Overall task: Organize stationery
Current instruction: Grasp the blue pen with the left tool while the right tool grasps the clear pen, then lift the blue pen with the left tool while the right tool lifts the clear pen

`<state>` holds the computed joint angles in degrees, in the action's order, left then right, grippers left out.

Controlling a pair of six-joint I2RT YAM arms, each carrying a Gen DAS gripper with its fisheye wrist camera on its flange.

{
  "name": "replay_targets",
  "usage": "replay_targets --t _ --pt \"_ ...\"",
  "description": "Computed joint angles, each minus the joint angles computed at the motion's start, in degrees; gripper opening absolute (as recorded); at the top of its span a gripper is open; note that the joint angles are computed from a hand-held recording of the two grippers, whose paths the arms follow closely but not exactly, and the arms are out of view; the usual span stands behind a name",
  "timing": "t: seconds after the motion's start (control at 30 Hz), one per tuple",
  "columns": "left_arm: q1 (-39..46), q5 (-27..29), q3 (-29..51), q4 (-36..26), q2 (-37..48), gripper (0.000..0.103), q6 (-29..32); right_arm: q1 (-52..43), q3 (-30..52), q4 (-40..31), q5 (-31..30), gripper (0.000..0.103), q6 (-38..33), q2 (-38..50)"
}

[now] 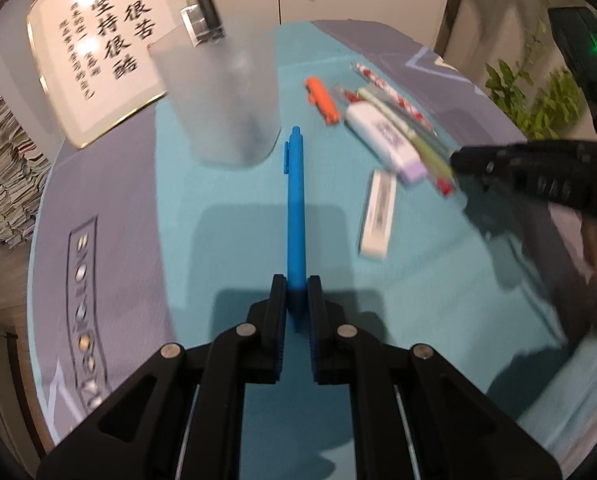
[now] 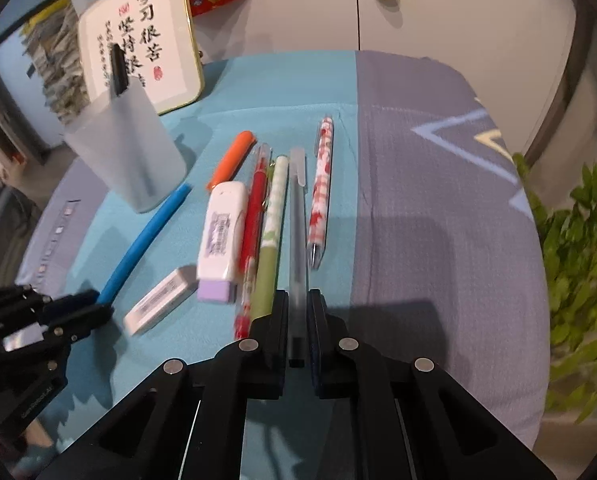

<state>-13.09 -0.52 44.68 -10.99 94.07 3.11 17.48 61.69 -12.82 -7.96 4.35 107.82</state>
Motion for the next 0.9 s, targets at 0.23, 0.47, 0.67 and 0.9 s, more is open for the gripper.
replay_targets --t 0.23,0.47,0.67,0.9 --pt "0.89 1.54 -6.82 -2.48 -7.64 0.011 5.56 -1.50 -8.85 -6.07 -0.73 0.009 -6.81 -8.29" --pt "0.44 1.76 -6.58 -0.41 -8.01 0.038 3.91 -0.96 -13.72 -9.48 -2.34 0.015 -10.26 -15.02" --pt "0.58 2.28 -1.78 -0.60 -4.96 0.038 2.34 -1.06 -12.30 -5.39 -3.09 0.040 -6.13 -15.02" --pt "0.71 2.40 3.38 -0.97 0.32 0.038 1.18 1.33 -7.66 -2.43 0.56 0.040 -3.17 -9.34"
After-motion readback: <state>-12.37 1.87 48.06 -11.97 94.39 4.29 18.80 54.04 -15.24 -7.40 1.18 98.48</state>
